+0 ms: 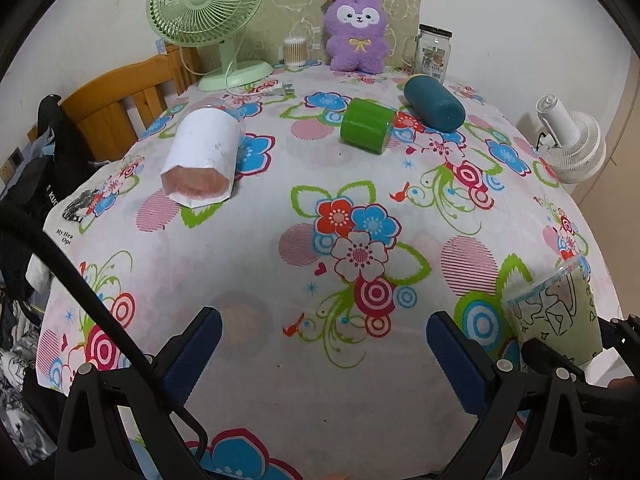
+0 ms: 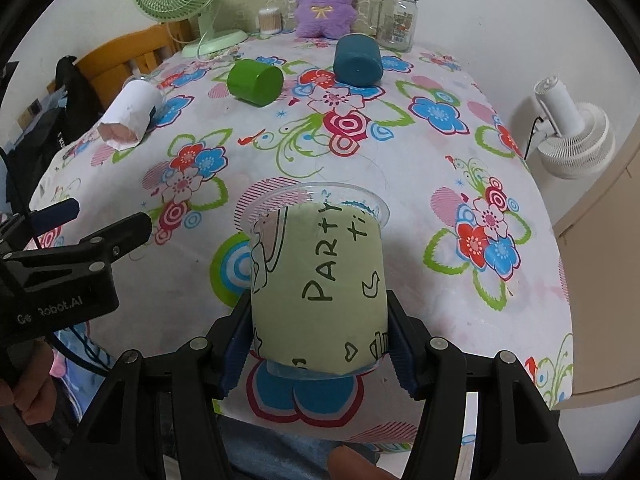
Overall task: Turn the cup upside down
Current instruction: 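Lift the 'Party' cup with the right gripper toward the left gripper, then close the left gripper on the cup while the right gripper releases it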
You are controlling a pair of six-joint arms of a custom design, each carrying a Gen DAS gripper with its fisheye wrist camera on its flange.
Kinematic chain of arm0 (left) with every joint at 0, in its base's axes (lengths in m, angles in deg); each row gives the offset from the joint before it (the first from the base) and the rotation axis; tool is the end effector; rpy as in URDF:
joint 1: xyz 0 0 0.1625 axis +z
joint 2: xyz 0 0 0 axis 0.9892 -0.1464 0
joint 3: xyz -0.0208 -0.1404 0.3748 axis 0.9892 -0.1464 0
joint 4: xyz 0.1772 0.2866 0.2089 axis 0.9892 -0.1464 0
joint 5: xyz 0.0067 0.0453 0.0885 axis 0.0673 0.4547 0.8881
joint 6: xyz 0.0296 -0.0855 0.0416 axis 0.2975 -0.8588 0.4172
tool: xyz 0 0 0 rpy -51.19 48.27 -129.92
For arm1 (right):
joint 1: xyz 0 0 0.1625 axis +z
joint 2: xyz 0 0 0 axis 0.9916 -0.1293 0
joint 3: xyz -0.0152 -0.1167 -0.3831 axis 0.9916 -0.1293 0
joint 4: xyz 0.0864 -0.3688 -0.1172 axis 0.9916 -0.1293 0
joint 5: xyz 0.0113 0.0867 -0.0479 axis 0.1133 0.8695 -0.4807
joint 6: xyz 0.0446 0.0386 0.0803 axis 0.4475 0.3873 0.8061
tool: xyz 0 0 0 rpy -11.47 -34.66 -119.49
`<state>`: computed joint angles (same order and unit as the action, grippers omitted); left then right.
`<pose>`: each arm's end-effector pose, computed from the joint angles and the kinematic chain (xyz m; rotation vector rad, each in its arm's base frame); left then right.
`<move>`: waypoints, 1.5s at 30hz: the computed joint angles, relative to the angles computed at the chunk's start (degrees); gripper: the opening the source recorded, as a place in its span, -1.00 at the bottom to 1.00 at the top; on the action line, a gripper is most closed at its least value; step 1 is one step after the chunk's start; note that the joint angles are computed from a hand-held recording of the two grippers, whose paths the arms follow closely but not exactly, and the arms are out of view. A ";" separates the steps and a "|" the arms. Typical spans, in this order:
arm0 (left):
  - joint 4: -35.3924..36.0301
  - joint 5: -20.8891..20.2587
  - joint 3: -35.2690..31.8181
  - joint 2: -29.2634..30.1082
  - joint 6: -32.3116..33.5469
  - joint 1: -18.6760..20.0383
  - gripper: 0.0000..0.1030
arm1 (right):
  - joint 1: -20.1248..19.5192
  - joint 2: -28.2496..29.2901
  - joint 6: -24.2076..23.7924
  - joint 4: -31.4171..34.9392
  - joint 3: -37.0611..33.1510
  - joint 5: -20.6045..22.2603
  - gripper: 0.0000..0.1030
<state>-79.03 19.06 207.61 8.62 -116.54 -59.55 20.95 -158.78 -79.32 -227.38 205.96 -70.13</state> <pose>-0.2876 -0.3346 0.0590 0.5588 2.3314 -0.6035 0.1300 -0.2816 0.2112 0.1931 -2.2780 0.6249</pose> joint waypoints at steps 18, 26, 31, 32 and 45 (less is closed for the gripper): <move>0.37 -0.41 0.28 -1.82 -1.10 -1.61 1.00 | 0.35 -6.24 -0.52 1.44 0.88 6.82 0.65; 0.22 -0.94 0.09 -1.50 -1.49 -3.02 1.00 | -0.20 -10.39 -0.26 3.19 2.24 8.53 0.65; 0.19 -1.52 0.08 -1.91 -3.06 -3.62 1.00 | -2.01 -15.54 1.18 8.38 2.40 12.90 0.65; 0.33 -1.74 -0.10 -1.81 -3.51 -3.65 1.00 | -2.10 -16.20 1.00 8.61 2.56 13.29 0.65; -1.63 -5.29 -1.84 1.71 -8.28 -6.83 1.00 | -8.70 -35.24 -5.57 15.62 5.81 19.67 0.65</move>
<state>-80.66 13.77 205.78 10.33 -124.82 -66.38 12.25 -194.02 -84.89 -211.76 211.77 -50.46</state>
